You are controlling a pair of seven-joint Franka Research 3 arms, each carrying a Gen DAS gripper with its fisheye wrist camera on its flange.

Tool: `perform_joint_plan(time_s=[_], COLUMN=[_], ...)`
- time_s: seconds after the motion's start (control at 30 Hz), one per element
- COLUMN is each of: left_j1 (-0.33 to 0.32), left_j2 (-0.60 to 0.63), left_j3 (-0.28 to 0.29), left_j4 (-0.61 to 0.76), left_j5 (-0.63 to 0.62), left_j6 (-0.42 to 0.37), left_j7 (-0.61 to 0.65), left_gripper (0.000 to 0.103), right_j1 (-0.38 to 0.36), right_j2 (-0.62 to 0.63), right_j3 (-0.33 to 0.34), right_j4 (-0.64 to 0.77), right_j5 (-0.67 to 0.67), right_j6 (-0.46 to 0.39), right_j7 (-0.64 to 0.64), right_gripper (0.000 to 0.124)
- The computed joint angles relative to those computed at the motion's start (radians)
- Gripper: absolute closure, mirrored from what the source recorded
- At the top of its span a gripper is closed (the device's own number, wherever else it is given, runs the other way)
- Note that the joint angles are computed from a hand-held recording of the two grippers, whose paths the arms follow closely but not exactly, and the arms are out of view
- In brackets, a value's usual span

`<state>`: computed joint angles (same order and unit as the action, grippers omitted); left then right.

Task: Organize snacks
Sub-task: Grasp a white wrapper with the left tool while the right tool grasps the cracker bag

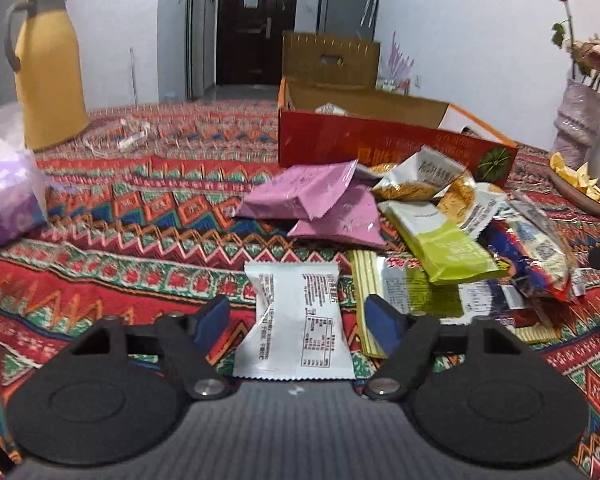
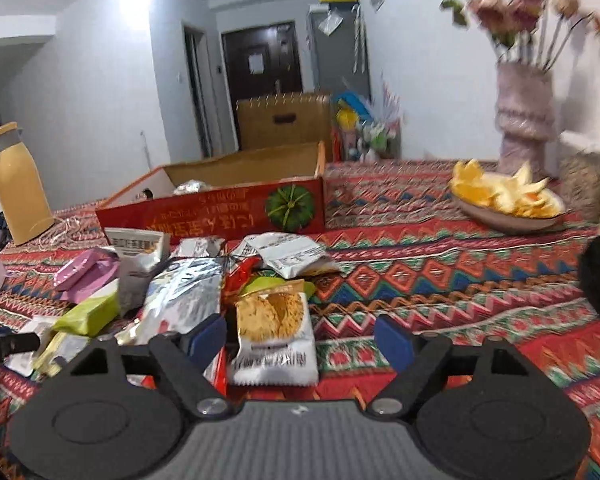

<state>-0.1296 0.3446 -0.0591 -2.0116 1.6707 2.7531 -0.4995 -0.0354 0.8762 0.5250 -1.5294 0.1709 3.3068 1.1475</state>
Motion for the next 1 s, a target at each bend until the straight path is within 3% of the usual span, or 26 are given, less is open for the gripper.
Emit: perform_joint_plan(time_s=[0.13, 0.17, 0.27, 0.33, 0.47, 0.63, 1.0], left_j1=[-0.004, -0.009, -0.019, -0.025, -0.024, -0.051, -0.099], left_j2=[0.026, 0.027, 0.029, 0.031, 0.009, -0.095, -0.289], left_j3=[0.006, 0.008, 0.007, 0.008, 0.005, -0.015, -0.139], left_j4=[0.021, 0.021, 0.024, 0.027, 0.011, -0.084, -0.303], left_j5=[-0.021, -0.011, -0.027, -0.037, -0.104, -0.045, 0.003], left_j6=[0.002, -0.005, -0.029, -0.044, -0.033, -0.063, -0.129], left_j7=[0.031, 0.033, 0.062, 0.079, 0.125, 0.010, -0.153], left_gripper=[0.027, 0.037, 0.050, 0.056, 0.061, 0.061, 0.061], right_j1=[0.062, 0.075, 0.102, 0.108, 0.071, -0.039, -0.411], right_j2=[0.071, 0.089, 0.129, 0.126, 0.092, -0.009, -0.241], right_j3=[-0.042, -0.049, -0.064, -0.068, -0.026, 0.061, 0.304], right_j4=[0.142, 0.176, 0.254, 0.247, 0.167, -0.062, -0.644], right_j5=[0.019, 0.031, 0.079, 0.105, 0.156, 0.156, -0.066], right_j6=[-0.105, -0.130, -0.197, -0.177, -0.127, 0.005, 0.223], right_j7=[-0.020, -0.027, -0.029, -0.046, -0.113, -0.142, -0.008], right_gripper=[0.049, 0.050, 0.065, 0.077, 0.078, 0.079, 0.078])
